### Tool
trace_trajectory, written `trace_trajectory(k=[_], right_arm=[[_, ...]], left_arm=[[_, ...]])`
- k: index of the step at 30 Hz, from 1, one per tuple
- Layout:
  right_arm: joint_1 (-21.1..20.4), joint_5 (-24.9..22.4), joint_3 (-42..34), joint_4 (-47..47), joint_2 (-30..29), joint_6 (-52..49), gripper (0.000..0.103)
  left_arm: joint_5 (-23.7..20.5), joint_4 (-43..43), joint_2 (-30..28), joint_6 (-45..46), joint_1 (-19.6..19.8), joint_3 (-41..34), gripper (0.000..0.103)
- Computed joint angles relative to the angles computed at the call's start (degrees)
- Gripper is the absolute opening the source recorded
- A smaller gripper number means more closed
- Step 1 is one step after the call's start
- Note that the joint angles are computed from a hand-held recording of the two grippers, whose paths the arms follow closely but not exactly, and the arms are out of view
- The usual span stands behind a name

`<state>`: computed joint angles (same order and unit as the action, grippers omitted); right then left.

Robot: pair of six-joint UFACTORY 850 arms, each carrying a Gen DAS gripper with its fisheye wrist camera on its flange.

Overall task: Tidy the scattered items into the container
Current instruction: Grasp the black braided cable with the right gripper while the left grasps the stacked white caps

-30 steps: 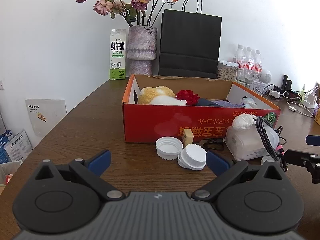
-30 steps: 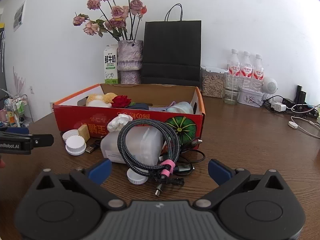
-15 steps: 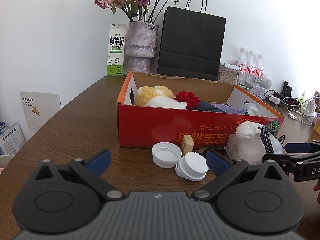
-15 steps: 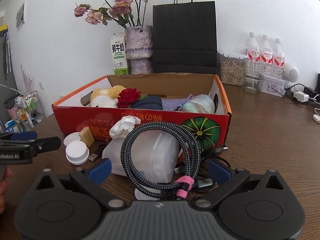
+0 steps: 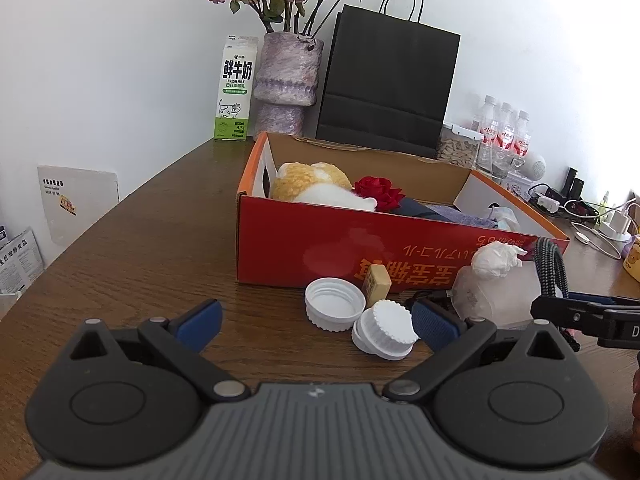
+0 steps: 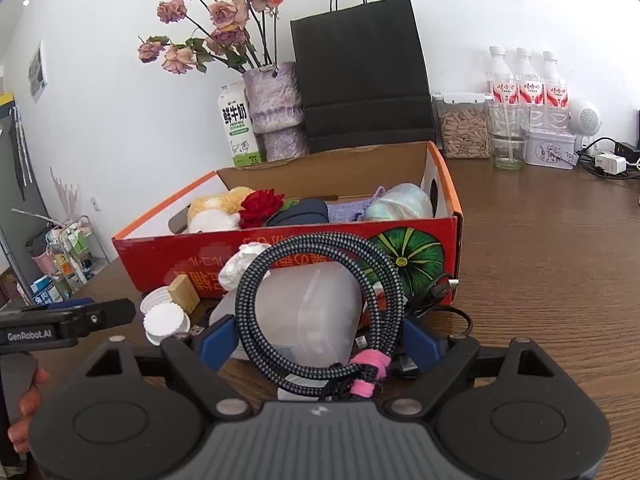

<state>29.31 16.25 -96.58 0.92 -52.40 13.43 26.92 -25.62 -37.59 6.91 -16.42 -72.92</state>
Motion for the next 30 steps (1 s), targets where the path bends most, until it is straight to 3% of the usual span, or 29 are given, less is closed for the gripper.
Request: trace_trajectory(k=[13,23,28,30], right_arm=[[1.79,10.92,6.11,13.01,2.94,-14.66,0.087],[2.04,12.86,6.47,19.14,3.05,-18.90,0.087],[2.19,13.06,6.49,19.61,2.99,-19.57,0.087],[2.15,13.14,6.66,19.46,3.07,-19.35,0.087]], left_arm=[[0.42,-8.02,-0.17,9.94,-1.62,-0.58,0.103],[-0.97,-10.83,-1.65,16.05,-3.07,-3.05,0.103],[-0.29,-13.72,-2.83,23.27,-4.32,-4.74,0.103],[0.61,-14.77,-3.11,25.80,-4.81,-5.02,0.096]])
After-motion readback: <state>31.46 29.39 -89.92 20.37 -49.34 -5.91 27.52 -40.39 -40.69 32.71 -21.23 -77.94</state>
